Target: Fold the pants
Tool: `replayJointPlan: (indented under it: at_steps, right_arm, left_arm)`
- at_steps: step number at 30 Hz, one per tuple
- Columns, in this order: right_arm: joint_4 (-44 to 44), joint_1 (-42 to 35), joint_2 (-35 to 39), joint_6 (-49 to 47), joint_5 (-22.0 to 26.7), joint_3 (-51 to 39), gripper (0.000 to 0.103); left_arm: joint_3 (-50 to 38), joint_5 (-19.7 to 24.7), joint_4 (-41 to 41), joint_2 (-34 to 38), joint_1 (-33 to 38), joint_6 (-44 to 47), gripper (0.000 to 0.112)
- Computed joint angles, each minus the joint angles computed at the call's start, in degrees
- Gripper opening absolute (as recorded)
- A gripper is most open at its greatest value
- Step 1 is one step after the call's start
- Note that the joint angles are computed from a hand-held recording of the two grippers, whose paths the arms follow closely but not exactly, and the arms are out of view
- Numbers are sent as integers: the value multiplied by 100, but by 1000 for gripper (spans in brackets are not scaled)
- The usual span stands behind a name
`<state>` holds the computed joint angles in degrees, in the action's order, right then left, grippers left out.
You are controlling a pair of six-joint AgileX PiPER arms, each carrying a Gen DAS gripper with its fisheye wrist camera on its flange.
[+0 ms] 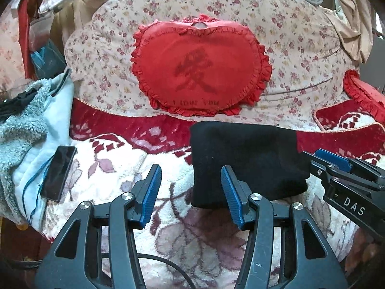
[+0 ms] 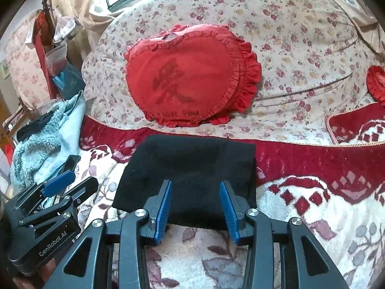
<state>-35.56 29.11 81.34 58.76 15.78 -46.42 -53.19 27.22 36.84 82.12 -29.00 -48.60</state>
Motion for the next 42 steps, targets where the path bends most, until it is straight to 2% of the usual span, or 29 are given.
replayJointPlan:
  at_steps: [19, 25, 42]
  right_arm:
    - [-91, 251, -265, 173, 218, 100, 39]
    - [-47, 264, -200, 175, 177, 104, 39]
    - [52, 308, -24, 114, 121, 91, 40]
  left_arm:
    - [165, 157, 240, -276, -159, -268, 51]
    - [280, 456, 806, -317, -305, -805, 51]
    - [223, 373, 569, -120, -183, -553, 51]
